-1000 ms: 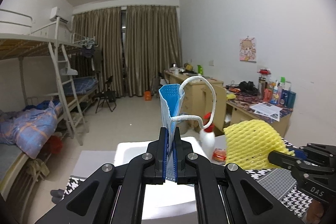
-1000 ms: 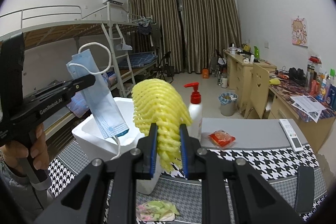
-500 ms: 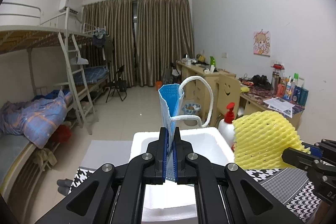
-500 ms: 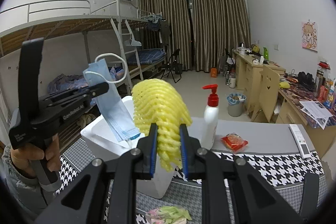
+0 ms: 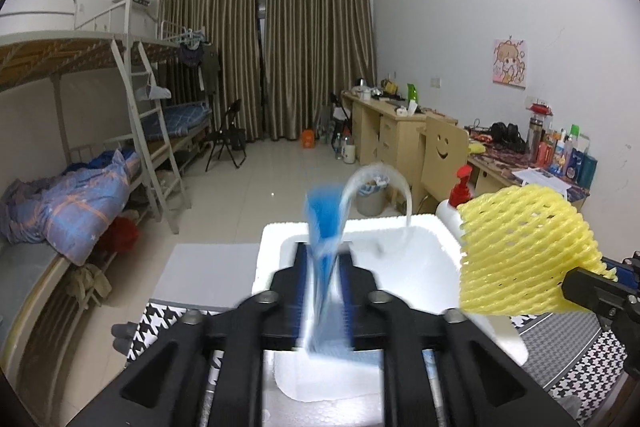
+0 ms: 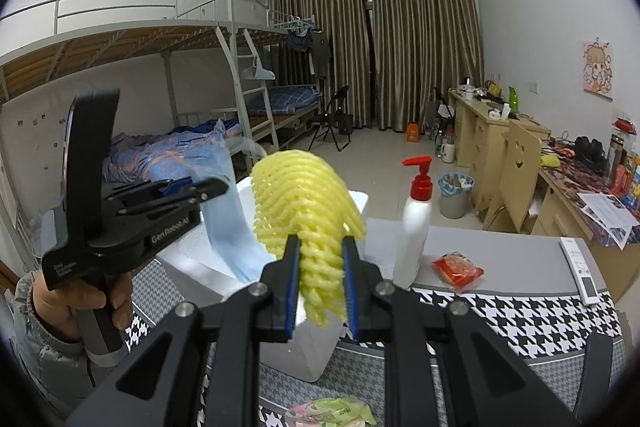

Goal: Organize soft objects
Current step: 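Open the left tool to drop the blue mask into the foam box, then lower the yellow mesh into the foam box and open the right tool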

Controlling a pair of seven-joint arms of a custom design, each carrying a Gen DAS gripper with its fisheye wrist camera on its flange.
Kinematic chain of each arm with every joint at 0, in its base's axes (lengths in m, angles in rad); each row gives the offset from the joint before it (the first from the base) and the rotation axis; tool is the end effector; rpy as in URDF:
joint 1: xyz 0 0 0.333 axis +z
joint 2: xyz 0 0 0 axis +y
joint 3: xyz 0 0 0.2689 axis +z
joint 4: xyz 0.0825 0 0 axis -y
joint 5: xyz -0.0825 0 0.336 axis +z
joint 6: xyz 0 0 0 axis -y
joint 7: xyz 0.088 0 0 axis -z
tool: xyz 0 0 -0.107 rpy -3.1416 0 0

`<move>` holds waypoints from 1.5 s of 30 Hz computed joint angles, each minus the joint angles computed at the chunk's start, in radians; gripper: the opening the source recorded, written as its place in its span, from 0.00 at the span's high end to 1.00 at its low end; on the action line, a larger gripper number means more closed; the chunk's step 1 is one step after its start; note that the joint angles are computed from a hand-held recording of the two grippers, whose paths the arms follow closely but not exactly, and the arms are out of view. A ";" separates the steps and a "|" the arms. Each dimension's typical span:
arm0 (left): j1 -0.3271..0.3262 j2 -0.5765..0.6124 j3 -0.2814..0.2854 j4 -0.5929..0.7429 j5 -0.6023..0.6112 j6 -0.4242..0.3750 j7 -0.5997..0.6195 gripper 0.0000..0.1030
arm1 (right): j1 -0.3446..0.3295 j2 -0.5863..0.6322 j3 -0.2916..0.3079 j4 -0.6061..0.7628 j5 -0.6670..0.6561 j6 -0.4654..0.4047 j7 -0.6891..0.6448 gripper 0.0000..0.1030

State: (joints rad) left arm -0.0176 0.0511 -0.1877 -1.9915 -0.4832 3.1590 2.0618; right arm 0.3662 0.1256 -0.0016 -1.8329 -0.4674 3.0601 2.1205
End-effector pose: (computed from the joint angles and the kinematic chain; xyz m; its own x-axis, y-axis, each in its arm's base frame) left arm 0.5599 -0.0718 0.5412 -0.1999 -0.9798 -0.0011 -0.4309 0.0889 -0.8980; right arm 0.5383 0.2436 0.5611 0.2898 -0.9553 -0.0584 -0.4409 -0.0791 -0.8941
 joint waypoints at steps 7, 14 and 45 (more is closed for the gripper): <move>0.011 -0.011 -0.014 -0.004 -0.158 0.027 0.109 0.23 | 0.007 0.025 0.006 0.039 0.016 -0.027 -0.025 0.77; 0.000 -0.029 -0.021 -0.012 -0.303 0.086 0.235 0.08 | 0.007 0.067 0.032 0.098 0.098 -0.069 -0.119 0.77; -0.060 -0.050 0.037 0.093 -1.092 0.107 0.998 0.04 | 0.052 0.215 0.038 0.312 0.299 -0.218 -0.333 0.48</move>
